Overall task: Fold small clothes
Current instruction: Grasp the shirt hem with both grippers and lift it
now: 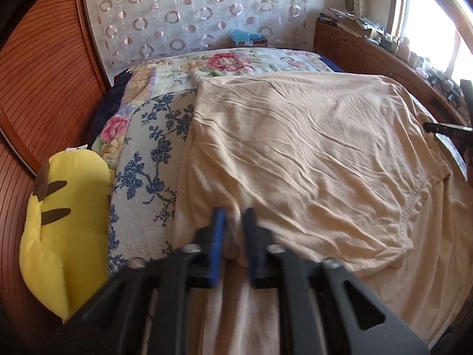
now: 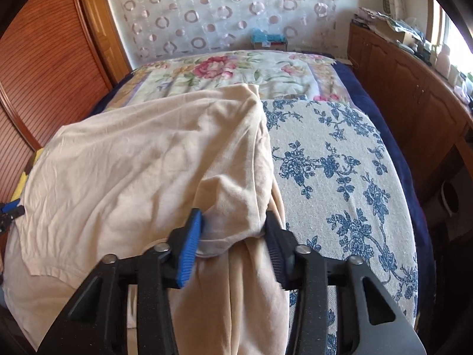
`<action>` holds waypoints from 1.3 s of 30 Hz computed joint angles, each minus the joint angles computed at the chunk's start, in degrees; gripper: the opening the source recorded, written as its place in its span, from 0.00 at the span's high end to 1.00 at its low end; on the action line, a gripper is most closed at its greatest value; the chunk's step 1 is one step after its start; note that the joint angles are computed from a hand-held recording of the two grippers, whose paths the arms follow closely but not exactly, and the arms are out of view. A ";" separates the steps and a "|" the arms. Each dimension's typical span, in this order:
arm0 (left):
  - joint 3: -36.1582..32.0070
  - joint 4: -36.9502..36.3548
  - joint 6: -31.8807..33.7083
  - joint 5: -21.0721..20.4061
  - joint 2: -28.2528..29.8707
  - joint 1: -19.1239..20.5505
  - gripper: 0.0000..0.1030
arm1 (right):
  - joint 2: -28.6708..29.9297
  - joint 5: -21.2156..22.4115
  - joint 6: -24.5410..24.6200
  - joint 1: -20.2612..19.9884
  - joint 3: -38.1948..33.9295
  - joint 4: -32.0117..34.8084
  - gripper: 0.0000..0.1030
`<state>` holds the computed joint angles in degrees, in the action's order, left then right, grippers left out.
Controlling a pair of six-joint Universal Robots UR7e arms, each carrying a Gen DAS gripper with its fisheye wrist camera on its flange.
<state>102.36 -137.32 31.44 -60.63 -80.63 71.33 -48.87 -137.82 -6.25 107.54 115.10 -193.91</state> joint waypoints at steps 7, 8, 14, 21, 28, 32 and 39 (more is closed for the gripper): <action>0.59 -2.76 1.21 -3.78 -2.49 -0.98 1.00 | 2.00 -0.54 -7.58 2.21 -1.32 -4.13 0.95; 0.44 -2.93 1.16 -4.85 -2.96 -1.16 1.00 | 2.25 -0.64 -8.37 2.60 -1.42 -5.09 0.95; 0.40 -3.70 1.09 -7.22 -6.16 -3.10 1.00 | 1.20 0.21 -12.85 5.61 -1.20 -8.82 0.95; 0.18 -4.06 1.24 -8.23 -7.52 -3.90 1.00 | 0.51 -2.19 -14.80 7.27 -2.54 -10.12 0.95; 1.34 -3.18 1.65 -10.67 -12.37 -4.44 1.00 | -2.97 0.22 -14.30 10.40 0.67 -9.33 0.96; 2.61 -1.29 1.64 -12.04 -17.07 -4.64 1.00 | -5.82 -0.61 -13.92 14.54 4.04 -10.13 0.96; 5.63 4.55 1.62 -11.29 -25.90 -3.77 1.00 | -12.25 -5.65 -6.81 22.26 12.05 -4.76 0.96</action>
<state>107.98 -132.76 33.06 -71.92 -106.53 67.56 -61.12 -143.47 -13.06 129.80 127.15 -198.67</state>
